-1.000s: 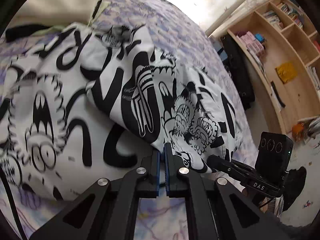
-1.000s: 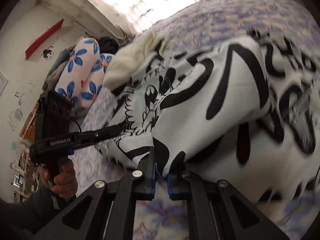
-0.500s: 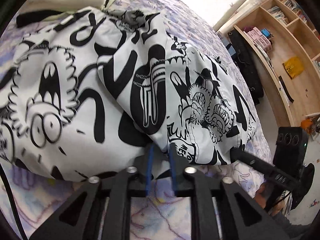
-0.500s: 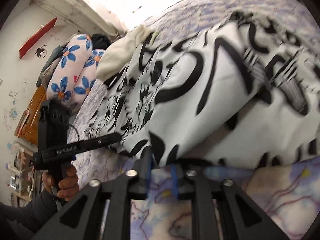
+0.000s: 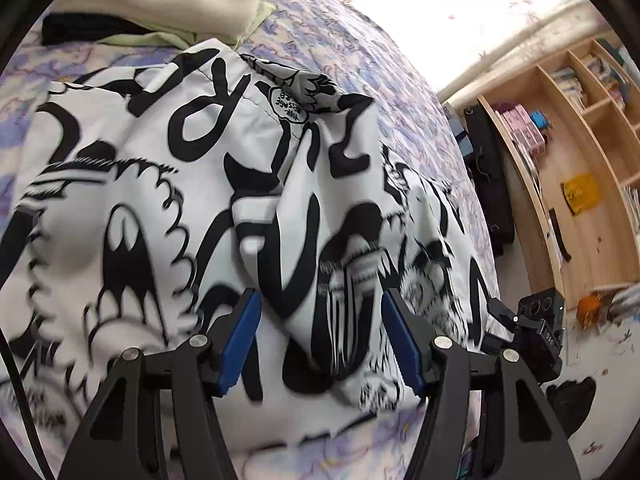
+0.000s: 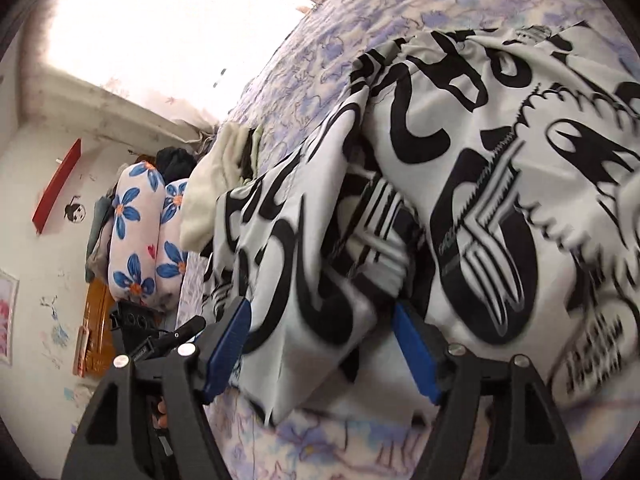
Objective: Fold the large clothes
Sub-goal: 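Open both grippers and press the folded white jacket flat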
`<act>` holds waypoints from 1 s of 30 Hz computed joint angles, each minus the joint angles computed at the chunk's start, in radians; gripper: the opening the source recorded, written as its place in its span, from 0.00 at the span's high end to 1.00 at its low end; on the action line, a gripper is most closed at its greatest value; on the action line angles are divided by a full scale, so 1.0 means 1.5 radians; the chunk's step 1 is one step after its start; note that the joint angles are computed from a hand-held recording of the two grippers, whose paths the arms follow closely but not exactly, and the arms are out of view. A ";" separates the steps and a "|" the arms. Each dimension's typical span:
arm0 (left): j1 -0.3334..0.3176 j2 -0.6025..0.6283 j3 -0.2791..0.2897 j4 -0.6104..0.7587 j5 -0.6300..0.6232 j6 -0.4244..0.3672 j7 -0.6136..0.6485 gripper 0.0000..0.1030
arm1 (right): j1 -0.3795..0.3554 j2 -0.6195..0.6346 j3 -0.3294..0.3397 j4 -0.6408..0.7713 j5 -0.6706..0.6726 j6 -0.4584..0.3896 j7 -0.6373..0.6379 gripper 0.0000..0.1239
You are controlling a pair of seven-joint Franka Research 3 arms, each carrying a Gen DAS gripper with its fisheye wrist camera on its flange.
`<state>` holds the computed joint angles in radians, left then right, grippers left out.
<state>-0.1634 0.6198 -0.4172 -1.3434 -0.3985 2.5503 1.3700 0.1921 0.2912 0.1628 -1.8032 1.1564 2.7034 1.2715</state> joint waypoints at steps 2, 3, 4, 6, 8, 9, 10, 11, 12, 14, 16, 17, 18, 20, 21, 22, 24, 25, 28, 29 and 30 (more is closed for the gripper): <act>-0.018 0.044 0.013 0.063 0.018 -0.023 -0.023 0.42 | -0.006 0.021 0.000 0.023 0.006 -0.008 0.002 0.41; -0.025 0.053 0.015 0.074 0.024 -0.022 -0.032 0.42 | -0.010 0.033 0.002 0.036 0.013 -0.007 -0.003 0.41; -0.029 0.074 0.015 0.105 0.031 -0.034 -0.036 0.42 | -0.010 0.040 0.004 0.045 0.015 -0.002 -0.004 0.41; -0.049 0.114 0.027 0.171 0.053 -0.054 -0.059 0.42 | -0.014 0.050 0.006 0.056 0.015 0.004 -0.005 0.41; -0.061 0.152 0.029 0.235 0.068 -0.075 -0.070 0.42 | -0.017 0.055 0.013 0.061 0.026 0.024 -0.023 0.42; -0.066 0.168 0.031 0.261 0.073 -0.082 -0.074 0.42 | -0.013 0.056 0.010 0.062 0.013 0.035 -0.017 0.42; -0.070 0.181 0.031 0.281 0.077 -0.085 -0.077 0.42 | -0.010 0.057 0.007 0.062 -0.002 0.044 -0.011 0.47; -0.073 0.189 0.033 0.293 0.080 -0.085 -0.083 0.42 | -0.003 0.057 0.002 0.062 -0.029 0.051 0.003 0.60; -0.080 0.199 0.039 0.310 0.086 -0.083 -0.095 0.42 | 0.007 0.058 -0.010 0.060 -0.076 0.054 0.032 0.68; -0.083 0.191 0.046 0.289 0.089 -0.047 -0.120 0.45 | 0.013 0.056 -0.017 0.055 -0.129 0.057 0.064 0.88; -0.087 0.171 0.058 0.254 0.104 -0.009 -0.150 0.76 | 0.026 0.047 -0.025 0.041 -0.186 0.077 0.099 0.90; -0.094 0.167 0.069 0.251 0.120 -0.009 -0.168 0.82 | 0.035 0.043 -0.034 0.038 -0.222 0.078 0.127 0.92; -0.092 0.153 0.070 0.226 0.129 0.000 -0.176 0.91 | 0.039 0.041 -0.039 0.038 -0.251 0.072 0.149 0.93; -0.095 0.121 0.078 0.183 0.152 0.005 -0.198 0.95 | 0.052 0.027 -0.054 0.031 -0.319 0.061 0.199 0.95; -0.105 0.106 0.090 0.174 0.173 -0.014 -0.219 0.95 | 0.064 0.014 -0.067 0.021 -0.365 0.061 0.229 0.95; -0.115 0.092 0.098 0.163 0.193 -0.028 -0.234 0.96 | 0.078 0.003 -0.082 0.013 -0.417 0.060 0.263 0.95; -0.141 0.075 0.118 0.157 0.242 -0.052 -0.266 0.96 | 0.101 -0.015 -0.110 -0.009 -0.521 0.063 0.329 0.95; -0.156 0.068 0.129 0.150 0.270 -0.062 -0.281 0.96 | 0.112 -0.017 -0.123 -0.015 -0.571 0.061 0.361 0.95; -0.151 0.058 0.124 0.113 0.300 -0.058 -0.283 0.94 | 0.088 0.012 -0.104 -0.003 -0.586 0.013 0.378 0.94; -0.147 0.065 0.119 0.114 0.299 -0.056 -0.287 0.94 | 0.084 0.017 -0.099 0.000 -0.589 0.010 0.381 0.94; -0.145 0.064 0.117 0.113 0.302 -0.054 -0.289 0.91 | 0.090 0.014 -0.104 -0.004 -0.609 0.016 0.398 0.94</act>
